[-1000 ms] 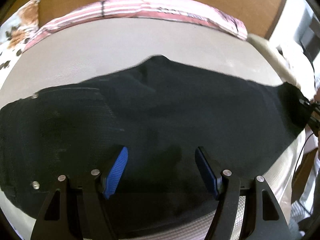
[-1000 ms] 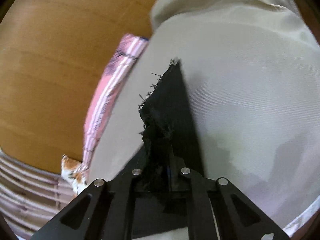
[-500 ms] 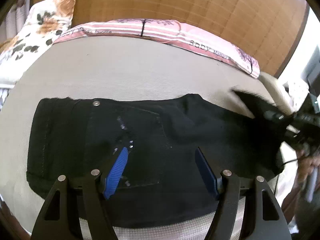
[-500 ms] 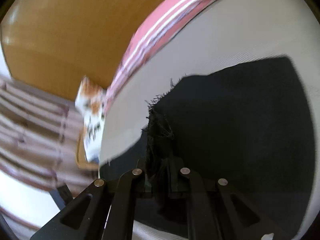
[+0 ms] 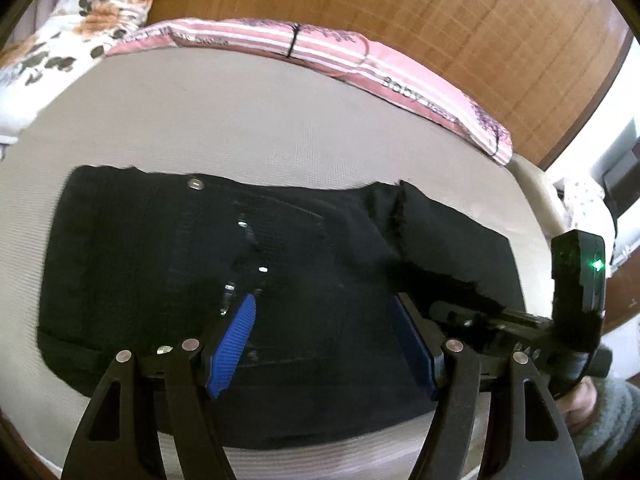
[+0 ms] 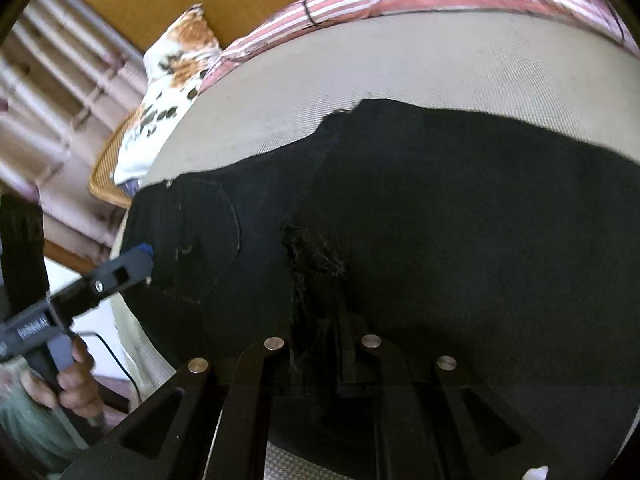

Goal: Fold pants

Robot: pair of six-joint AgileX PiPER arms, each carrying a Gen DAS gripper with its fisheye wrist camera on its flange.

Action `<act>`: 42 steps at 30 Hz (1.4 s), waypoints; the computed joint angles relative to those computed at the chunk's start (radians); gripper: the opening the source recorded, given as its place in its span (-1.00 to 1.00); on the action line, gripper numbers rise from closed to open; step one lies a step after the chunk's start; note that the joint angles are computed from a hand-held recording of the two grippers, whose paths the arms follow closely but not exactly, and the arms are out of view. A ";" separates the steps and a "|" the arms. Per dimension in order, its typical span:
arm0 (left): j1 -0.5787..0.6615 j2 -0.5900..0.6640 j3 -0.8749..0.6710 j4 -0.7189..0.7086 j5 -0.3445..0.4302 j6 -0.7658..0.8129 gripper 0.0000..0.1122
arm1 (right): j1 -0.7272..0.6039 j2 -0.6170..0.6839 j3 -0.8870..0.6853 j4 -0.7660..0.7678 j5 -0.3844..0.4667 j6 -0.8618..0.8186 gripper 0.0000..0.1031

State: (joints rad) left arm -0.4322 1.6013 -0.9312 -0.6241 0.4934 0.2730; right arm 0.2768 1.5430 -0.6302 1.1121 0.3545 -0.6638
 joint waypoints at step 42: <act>-0.065 0.410 -0.351 -0.327 0.412 0.071 -0.64 | -0.588 -0.325 0.253 -0.019 0.276 -0.056 -0.04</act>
